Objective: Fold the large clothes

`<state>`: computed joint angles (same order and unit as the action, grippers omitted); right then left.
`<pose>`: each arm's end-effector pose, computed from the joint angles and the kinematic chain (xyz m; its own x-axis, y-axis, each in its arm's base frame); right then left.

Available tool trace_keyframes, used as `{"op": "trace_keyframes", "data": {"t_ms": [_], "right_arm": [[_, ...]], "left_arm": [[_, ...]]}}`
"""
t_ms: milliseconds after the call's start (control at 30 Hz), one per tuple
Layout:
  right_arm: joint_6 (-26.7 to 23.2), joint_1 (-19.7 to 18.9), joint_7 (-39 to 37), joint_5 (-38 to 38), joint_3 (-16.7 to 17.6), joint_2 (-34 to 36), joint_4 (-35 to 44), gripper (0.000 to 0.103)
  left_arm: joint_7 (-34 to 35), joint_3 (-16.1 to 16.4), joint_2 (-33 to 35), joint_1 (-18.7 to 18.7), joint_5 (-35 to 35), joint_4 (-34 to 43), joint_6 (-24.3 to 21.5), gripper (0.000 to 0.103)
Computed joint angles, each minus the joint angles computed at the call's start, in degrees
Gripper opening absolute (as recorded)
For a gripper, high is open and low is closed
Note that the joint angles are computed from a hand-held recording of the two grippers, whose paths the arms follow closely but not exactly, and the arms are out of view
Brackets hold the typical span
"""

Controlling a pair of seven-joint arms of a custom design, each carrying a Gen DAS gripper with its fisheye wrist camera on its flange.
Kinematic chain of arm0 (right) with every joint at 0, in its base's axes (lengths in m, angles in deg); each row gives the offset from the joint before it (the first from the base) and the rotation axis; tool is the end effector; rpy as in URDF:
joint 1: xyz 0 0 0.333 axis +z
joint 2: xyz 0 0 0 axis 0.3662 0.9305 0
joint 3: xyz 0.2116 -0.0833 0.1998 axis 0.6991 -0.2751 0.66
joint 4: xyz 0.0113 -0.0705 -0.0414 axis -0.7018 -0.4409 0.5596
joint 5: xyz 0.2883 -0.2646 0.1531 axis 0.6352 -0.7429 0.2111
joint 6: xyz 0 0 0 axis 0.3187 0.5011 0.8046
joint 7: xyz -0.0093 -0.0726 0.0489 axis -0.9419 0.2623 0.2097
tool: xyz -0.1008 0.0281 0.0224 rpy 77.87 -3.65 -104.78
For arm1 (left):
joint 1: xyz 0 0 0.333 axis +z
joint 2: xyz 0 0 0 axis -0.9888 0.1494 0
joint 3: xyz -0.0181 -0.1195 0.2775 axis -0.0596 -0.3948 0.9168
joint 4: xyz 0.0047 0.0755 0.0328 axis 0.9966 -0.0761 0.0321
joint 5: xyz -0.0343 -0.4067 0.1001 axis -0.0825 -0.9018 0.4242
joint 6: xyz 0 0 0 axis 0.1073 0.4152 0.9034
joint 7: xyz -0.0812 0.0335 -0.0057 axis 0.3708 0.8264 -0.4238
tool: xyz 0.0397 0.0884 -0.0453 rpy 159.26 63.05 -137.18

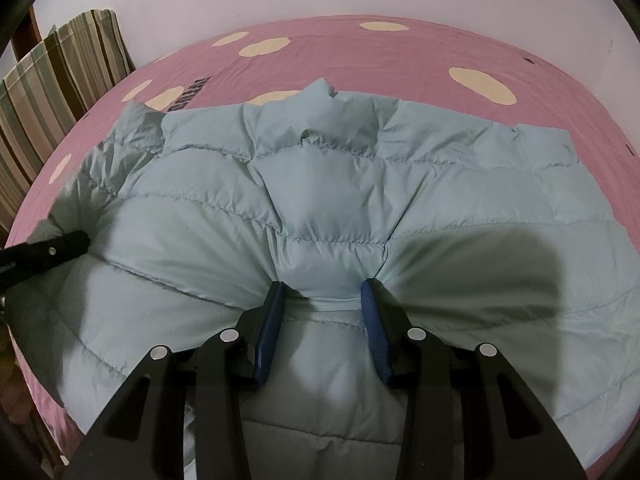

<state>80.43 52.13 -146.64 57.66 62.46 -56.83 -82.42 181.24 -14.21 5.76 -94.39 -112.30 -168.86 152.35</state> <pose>0.4096 0.3812 0.4779 -0.5090 -0.8548 -0.1010 -0.7084 0.4826 -0.5150 0.4838 -0.2139 0.5256 -0.4335 -0.8540 0.2877 -0.8452 0.2745 -0.4586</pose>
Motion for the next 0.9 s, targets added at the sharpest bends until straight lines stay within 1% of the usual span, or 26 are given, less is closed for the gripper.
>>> {"op": "trace_keyframes", "data": {"t_ms": [267,433,633,800,900], "right_arm": [[-0.4,0.1,0.1,0.1,-0.1,0.4,0.6,0.041],[-0.4,0.1,0.2,0.2,-0.1,0.3,0.7,0.041],[0.6,0.0,0.2,-0.1,-0.1,-0.7,-0.4,0.041],[2.1,-0.5,2.8,-0.7,0.5,-5.3,-4.0,0.041],[-0.5,-0.9,4.4,-1.7,1.8,-9.9,-6.5,0.041]], "left_arm": [[-1.0,-0.9,-1.5,-0.1,2.3,-0.2,1.2,0.011],[-2.3,-2.5,-4.3,-0.2,6.9,-1.7,4.3,0.011],[-4.7,-3.8,-7.0,-1.2,10.6,-1.9,6.2,0.010],[-6.4,-5.0,-9.5,-2.3,13.0,-1.5,6.9,0.010],[-7.5,-6.3,-10.5,-3.2,14.7,-1.2,7.7,0.010]]}}
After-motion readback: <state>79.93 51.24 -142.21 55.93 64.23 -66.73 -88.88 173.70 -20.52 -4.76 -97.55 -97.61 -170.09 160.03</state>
